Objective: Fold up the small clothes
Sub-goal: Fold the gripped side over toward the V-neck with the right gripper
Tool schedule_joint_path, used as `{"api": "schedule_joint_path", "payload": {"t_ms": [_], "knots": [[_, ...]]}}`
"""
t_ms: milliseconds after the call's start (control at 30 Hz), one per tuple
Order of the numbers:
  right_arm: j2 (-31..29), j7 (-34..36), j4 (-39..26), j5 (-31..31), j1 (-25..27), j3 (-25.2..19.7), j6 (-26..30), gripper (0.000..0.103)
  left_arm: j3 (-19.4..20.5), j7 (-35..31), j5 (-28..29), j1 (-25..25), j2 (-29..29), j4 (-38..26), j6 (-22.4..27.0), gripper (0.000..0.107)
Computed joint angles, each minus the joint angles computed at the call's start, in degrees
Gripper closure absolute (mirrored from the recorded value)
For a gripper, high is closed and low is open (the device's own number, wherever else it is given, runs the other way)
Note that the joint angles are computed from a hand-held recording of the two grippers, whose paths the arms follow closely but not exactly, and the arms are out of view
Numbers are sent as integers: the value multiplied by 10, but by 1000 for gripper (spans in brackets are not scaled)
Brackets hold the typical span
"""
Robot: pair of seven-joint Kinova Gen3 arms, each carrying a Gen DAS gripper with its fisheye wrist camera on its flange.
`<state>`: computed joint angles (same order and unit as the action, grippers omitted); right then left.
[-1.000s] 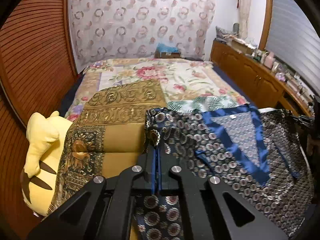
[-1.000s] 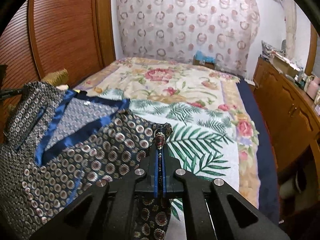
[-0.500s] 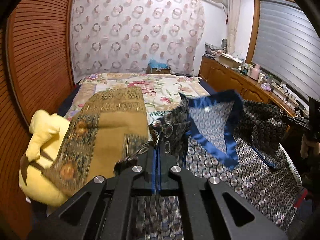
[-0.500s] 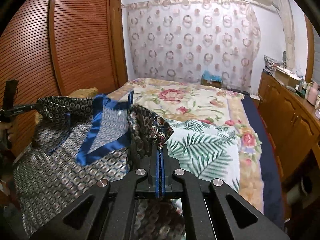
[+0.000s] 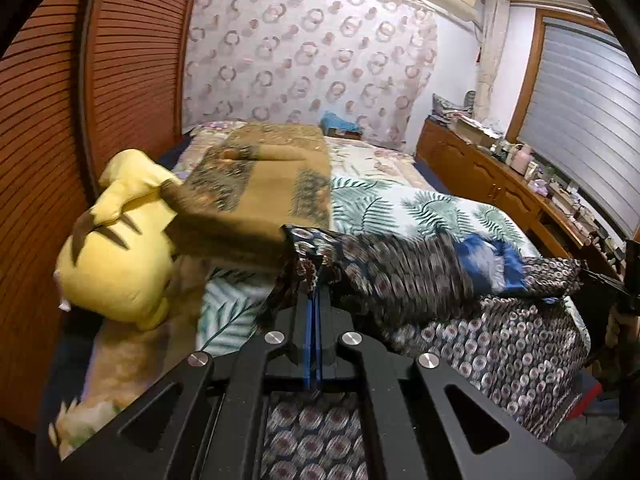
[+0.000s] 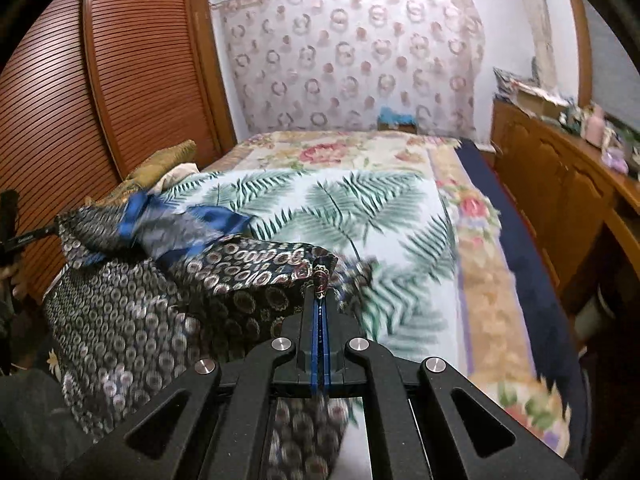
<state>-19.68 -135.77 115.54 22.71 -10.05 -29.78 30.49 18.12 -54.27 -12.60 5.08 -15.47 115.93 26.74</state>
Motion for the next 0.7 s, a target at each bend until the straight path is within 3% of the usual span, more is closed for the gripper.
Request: {"api": "schedule_joint_path", "payload": {"t_ms": [100,200,400,500,567,633,700], "knots": [[-21,14,-1,-28,-22,14,43,102,-34,-25,29,25,-23,9,15,106],[-27,36,-33,-41,-33,11,104,102,-24,-30,33,10,-40,10,36,106],[-13,54,-64,-55,-39,15,151,102,-10,-35,26,-4,-32,2,63,105],[-2,45,-70,-45,-41,13,148,99,-3,-26,14,-12,-34,2,67,86],[5,44,-85,-32,-42,12,160,92,14,-9,-4,-29,-39,-5,82,68],[13,42,-101,-14,-43,10,176,85,9,-7,-10,-30,-44,-12,88,63],[19,36,-110,2,-47,8,180,75,-6,-20,-8,-24,-46,-17,85,50]]}}
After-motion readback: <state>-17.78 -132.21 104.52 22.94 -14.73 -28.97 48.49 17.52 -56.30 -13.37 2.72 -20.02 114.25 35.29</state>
